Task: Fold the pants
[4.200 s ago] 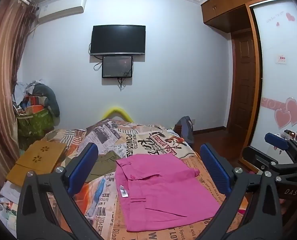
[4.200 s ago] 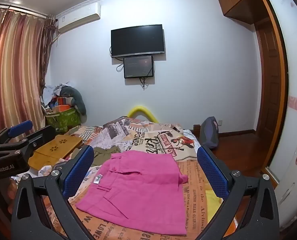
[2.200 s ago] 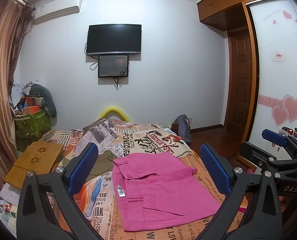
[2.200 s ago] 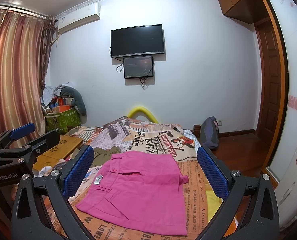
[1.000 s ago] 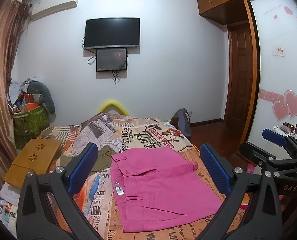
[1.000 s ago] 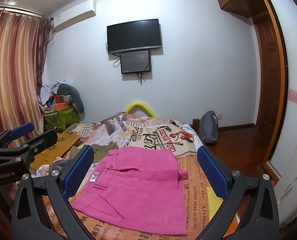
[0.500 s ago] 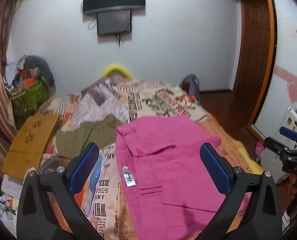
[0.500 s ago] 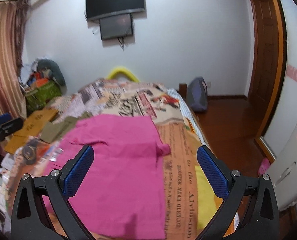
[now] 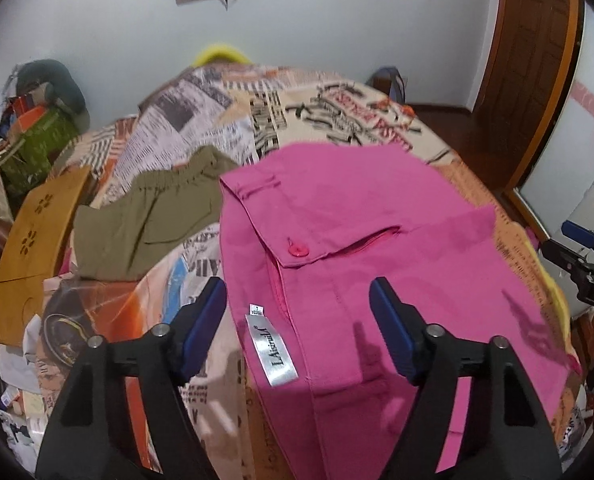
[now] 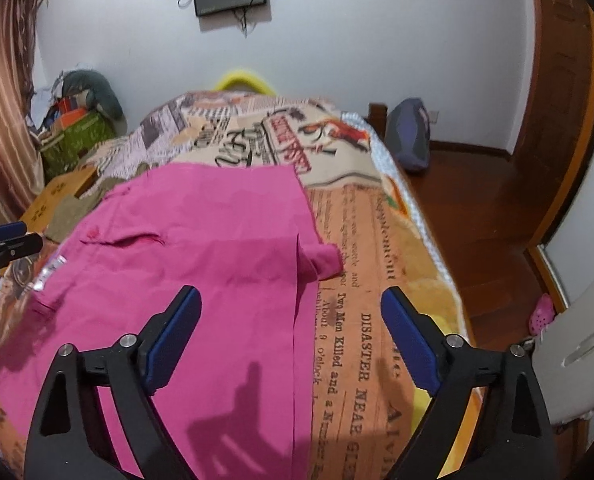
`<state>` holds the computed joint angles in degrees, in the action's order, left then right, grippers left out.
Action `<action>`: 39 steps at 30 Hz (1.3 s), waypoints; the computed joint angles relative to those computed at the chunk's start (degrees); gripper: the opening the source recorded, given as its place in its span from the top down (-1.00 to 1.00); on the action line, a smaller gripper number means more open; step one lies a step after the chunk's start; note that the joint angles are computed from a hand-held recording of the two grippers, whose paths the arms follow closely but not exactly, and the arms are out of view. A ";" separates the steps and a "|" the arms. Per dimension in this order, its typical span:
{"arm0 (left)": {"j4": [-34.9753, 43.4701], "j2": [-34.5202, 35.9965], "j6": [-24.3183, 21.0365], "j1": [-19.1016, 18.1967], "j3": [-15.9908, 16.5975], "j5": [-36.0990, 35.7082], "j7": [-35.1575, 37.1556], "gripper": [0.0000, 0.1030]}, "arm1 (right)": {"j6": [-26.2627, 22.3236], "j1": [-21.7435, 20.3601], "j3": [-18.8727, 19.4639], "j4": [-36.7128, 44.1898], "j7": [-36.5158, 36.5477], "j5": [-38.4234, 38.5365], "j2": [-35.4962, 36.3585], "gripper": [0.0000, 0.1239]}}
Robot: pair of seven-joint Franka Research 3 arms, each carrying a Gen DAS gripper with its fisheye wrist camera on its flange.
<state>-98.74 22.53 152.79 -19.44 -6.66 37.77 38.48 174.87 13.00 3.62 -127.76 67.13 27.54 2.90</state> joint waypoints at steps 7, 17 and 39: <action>4.23 4.86 -1.42 3.26 -3.01 -9.52 10.38 -0.03 | -8.03 -1.95 1.09 6.92 -7.17 5.68 5.77 -0.02; 7.33 8.62 -2.60 3.59 -3.42 -16.02 16.85 -0.02 | -17.58 -4.75 2.20 11.48 -12.60 11.39 9.97 0.20; 9.76 9.02 -4.93 0.78 -0.66 -12.38 17.75 0.94 | -16.52 -2.64 0.67 8.72 -12.37 5.64 7.67 0.94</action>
